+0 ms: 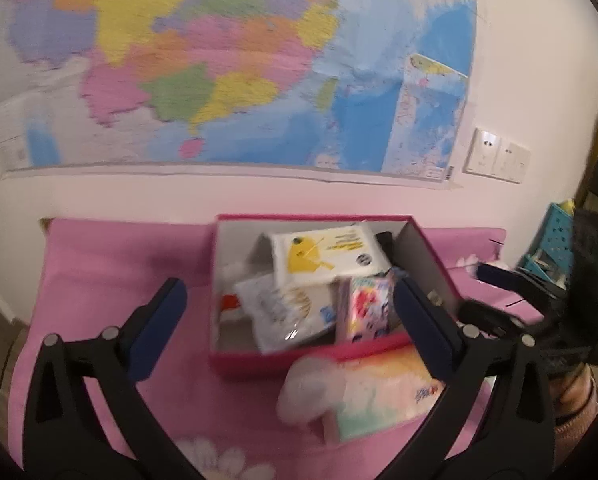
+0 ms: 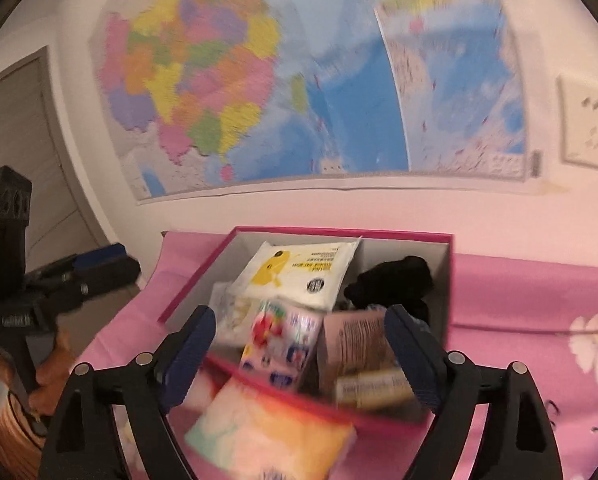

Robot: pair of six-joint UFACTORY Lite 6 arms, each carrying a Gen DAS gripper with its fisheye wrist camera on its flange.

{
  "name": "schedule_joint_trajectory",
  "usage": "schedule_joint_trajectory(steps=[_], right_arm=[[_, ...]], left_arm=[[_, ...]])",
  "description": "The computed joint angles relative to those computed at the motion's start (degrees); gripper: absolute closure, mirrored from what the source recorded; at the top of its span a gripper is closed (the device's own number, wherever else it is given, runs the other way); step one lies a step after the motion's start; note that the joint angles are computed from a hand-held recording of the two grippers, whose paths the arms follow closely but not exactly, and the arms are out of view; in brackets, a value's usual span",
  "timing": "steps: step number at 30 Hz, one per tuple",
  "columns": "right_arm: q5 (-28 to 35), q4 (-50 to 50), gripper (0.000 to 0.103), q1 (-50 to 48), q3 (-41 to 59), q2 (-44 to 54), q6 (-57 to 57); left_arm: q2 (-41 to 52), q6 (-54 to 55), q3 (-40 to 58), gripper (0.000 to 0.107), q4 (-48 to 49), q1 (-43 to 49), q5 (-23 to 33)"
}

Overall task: Organize soft objects
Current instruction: 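Lower the wet wipes pack into the pink box and open the right tool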

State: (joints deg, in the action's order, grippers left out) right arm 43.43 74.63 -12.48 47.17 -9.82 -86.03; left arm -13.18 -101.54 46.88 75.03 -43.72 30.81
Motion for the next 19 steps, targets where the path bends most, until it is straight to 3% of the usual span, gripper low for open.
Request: schedule_joint_trajectory(steps=[1,6,10,19], right_arm=[[0.22,-0.34,0.000,-1.23,-3.58,-4.01,-1.05],[-2.77,-4.08,0.000,-3.48,-18.47,-21.16,-0.76],[-1.41,-7.36,0.000,-5.82,-24.58,-27.64,3.01],[1.18,-15.29,0.000,-4.63,-32.95,-46.58,14.06]], left_arm=[[-1.26,-2.25,-2.00,0.004,0.49,-2.18,2.73],[-2.80,-8.53,-7.49,0.004,-2.53,-11.88,14.32],[-2.30,-13.07,-9.76,0.004,-4.76,-20.14,22.43],[1.54,-18.50,-10.52,0.004,-8.22,-29.98,28.87]])
